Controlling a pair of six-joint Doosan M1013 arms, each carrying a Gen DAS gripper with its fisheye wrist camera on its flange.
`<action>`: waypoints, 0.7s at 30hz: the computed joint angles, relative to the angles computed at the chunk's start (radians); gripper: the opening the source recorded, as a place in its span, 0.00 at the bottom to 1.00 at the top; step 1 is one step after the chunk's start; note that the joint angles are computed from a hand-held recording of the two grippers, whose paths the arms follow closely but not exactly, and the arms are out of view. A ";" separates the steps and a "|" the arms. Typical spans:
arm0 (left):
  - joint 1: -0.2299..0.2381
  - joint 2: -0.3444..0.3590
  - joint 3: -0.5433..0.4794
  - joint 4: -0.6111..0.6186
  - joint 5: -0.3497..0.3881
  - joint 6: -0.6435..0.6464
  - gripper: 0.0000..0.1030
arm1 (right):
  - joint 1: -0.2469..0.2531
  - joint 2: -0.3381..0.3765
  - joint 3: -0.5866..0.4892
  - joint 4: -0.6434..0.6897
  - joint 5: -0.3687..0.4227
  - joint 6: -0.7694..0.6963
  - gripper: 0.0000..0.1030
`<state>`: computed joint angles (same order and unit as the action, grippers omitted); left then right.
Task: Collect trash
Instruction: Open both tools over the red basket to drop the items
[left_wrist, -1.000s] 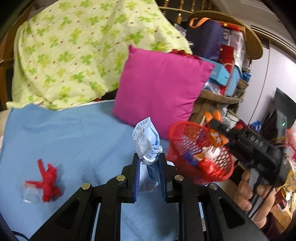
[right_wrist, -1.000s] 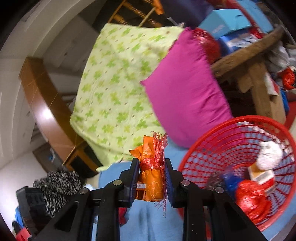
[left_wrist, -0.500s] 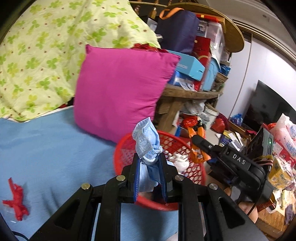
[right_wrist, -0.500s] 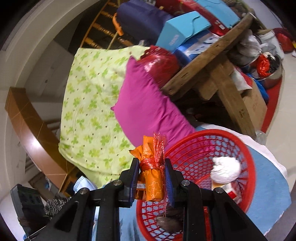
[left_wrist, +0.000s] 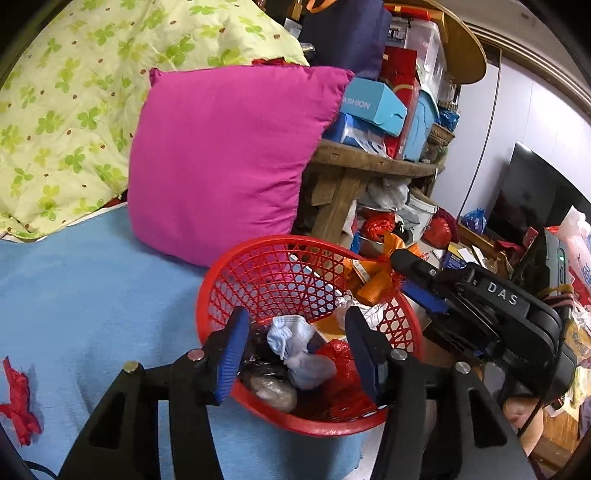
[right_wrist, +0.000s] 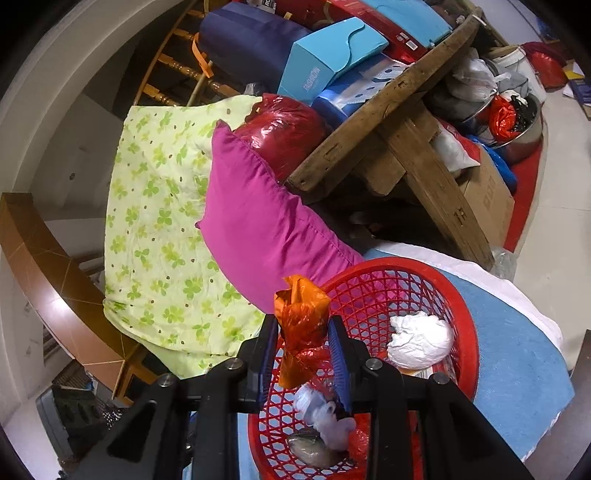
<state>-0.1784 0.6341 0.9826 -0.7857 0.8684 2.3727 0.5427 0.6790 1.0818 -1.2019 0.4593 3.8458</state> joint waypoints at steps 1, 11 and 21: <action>0.003 -0.004 0.007 -0.001 -0.010 0.003 0.57 | 0.001 0.002 -0.005 0.009 0.003 -0.014 0.31; 0.075 -0.048 0.111 -0.011 -0.113 -0.015 0.62 | 0.019 0.031 -0.061 0.010 0.056 -0.054 0.63; 0.134 -0.076 0.188 -0.020 -0.210 -0.021 0.62 | 0.049 0.084 -0.174 0.067 0.115 -0.261 0.63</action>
